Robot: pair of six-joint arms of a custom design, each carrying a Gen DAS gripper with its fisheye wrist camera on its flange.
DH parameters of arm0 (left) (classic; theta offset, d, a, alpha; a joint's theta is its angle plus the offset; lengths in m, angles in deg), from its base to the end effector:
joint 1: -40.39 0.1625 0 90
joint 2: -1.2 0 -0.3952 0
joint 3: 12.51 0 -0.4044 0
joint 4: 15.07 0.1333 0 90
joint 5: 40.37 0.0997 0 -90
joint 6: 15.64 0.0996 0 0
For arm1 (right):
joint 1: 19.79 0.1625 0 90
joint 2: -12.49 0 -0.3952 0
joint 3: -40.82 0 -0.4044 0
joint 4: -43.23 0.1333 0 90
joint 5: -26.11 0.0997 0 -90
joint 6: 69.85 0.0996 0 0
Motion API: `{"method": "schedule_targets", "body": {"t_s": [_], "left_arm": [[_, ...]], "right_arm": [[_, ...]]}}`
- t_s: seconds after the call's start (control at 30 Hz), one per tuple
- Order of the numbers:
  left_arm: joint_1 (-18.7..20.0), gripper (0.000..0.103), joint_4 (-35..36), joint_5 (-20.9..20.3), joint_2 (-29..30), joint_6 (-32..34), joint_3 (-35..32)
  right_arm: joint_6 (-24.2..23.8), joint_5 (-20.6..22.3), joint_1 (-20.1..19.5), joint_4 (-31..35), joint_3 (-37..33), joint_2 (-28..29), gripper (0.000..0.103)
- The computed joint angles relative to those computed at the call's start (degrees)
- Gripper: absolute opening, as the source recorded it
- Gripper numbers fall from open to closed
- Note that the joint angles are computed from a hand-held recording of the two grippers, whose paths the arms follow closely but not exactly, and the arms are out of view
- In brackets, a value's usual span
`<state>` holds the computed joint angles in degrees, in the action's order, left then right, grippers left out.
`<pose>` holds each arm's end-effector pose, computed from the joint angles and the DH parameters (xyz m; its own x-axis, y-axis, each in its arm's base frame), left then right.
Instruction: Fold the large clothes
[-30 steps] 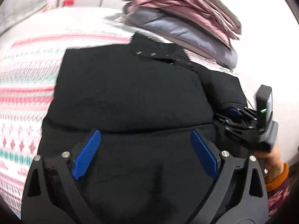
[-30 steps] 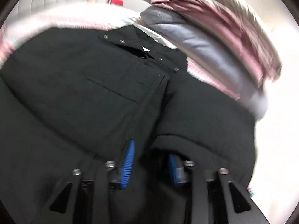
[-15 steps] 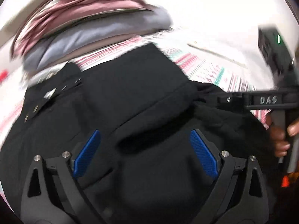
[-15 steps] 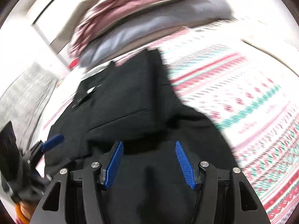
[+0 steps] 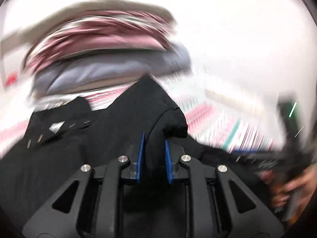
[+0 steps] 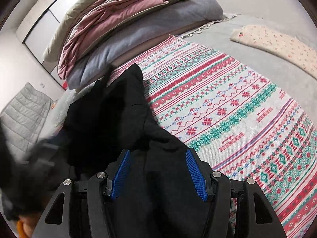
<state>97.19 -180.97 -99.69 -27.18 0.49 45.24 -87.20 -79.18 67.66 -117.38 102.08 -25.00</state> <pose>-0.3009 -0.7961 0.1654 -0.7814 0.3147 -0.5388 0.6181 0.5083 -0.5996 0.0704 -0.8259 0.2470 -0.9207 0.0206 0.3897 -0.2558 0.7224 -0.6425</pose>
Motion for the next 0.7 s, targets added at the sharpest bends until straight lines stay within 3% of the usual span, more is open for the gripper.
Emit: {"method": "schedule_targets", "body": {"t_s": [0.07, 0.13, 0.2, 0.37, 0.47, 0.57, 0.6, 0.63, 0.67, 0.7], "left_arm": [[1.62, 0.041, -1.54, -2.19, -5.92, -7.11, 6.69], [3.71, 0.074, -1.86, -3.77, -11.68, -12.71, 13.14], [6.31, 0.077, -2.73, -4.72, -16.37, -16.0, 18.31], [11.92, 0.077, 0.52, -9.6, -20.98, -27.3, 21.74], [12.95, 0.077, 3.44, -8.8, -19.66, -28.67, 18.97], [13.19, 0.077, 11.15, -6.17, -15.68, -27.99, 11.9], [13.16, 0.066, 13.24, -5.56, -13.73, -27.34, 8.88], [13.06, 0.04, 14.28, -5.05, -12.52, -26.69, 7.08], [12.75, 0.021, 15.25, -3.71, -11.32, -26.09, 5.35], [12.37, 0.009, 15.35, -3.11, -10.14, -24.94, 3.66]], "right_arm": [[-1.48, -1.22, 0.05, -1.49, 0.99, -0.25, 0.059], [-3.14, -3.07, 0.36, -2.45, 1.0, 0.04, 0.059], [-8.24, -6.21, 1.18, -4.24, 0.49, 1.18, 0.059], [-28.8, -17.4, 3.61, -12.18, -4.82, 8.63, 0.059], [-38.0, -21.49, 4.36, -16.65, -10.77, 14.27, 0.059], [-41.54, -21.88, 4.55, -16.57, -18.38, 19.24, 0.059], [-42.03, -21.83, 4.61, -16.06, -21.06, 20.82, 0.058], [-42.4, -21.92, 4.7, -15.06, -25.38, 23.28, 0.058], [-42.47, -21.73, 4.75, -14.46, -27.75, 24.63, 0.051], [-41.41, -20.71, 4.69, -12.2, -30.67, 25.83, 0.045]]}}
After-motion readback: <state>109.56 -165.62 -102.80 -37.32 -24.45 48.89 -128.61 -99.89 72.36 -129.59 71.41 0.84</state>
